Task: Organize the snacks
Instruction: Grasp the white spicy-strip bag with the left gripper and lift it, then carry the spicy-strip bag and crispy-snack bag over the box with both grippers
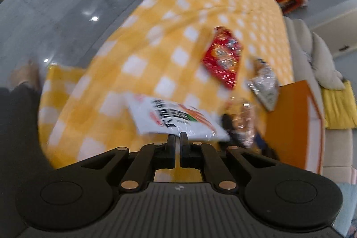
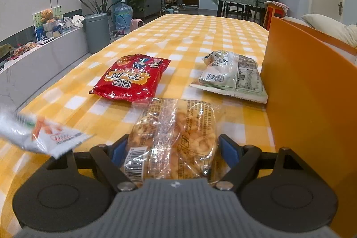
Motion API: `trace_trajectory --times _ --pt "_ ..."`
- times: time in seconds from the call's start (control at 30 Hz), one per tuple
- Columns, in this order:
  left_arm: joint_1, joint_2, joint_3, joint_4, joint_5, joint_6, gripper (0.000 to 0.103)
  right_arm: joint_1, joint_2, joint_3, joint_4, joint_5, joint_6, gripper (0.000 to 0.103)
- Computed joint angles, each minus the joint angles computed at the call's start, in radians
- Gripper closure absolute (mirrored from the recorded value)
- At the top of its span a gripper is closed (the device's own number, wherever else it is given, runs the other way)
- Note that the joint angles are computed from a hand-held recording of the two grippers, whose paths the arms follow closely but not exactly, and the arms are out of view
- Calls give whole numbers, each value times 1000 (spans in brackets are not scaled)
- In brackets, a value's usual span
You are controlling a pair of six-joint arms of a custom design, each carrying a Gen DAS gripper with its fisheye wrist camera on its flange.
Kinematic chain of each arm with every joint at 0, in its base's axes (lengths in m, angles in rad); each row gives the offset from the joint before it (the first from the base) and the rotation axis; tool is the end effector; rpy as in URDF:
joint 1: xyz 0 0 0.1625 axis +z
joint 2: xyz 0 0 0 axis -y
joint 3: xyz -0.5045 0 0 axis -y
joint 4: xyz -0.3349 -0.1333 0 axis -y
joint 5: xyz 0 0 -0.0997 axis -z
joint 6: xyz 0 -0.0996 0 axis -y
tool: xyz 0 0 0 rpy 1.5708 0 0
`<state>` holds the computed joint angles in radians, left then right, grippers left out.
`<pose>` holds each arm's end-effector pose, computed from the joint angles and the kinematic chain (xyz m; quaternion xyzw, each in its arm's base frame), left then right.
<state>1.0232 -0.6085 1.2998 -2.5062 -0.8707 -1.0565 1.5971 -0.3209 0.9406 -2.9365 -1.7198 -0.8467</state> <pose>-0.2412 -0.7748 0.1876 -0.2751 0.8918 -0.3242 0.1544 0.1419 -0.8880 0.1225 0.3680 -0.8530 0.3056 0.2085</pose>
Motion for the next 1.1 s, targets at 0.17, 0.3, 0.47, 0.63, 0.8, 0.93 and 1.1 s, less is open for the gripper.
trace_trajectory --times 0.17,0.3,0.47,0.63,0.8,0.93,1.1 --pt "16 29 -101 199 -72 53 94 -2 -2 0 4 5 0 22" --pt "-2 51 -211 390 -110 208 44 -2 -2 0 4 5 0 22" --pt "-63 81 -232 365 175 589 19 -2 -2 1 3 6 1 22" --pt "-37 127 -333 471 203 962 18 -2 -2 1 3 6 1 22" --pt "-1 161 -415 560 113 1046 17 -2 -2 1 3 6 -1 22" --pt "18 178 -437 569 53 1096 17 -2 -1 -1 5 5 -6 21" --pt "38 213 -482 597 28 1053 16 -2 -2 -3 13 8 -7 20"
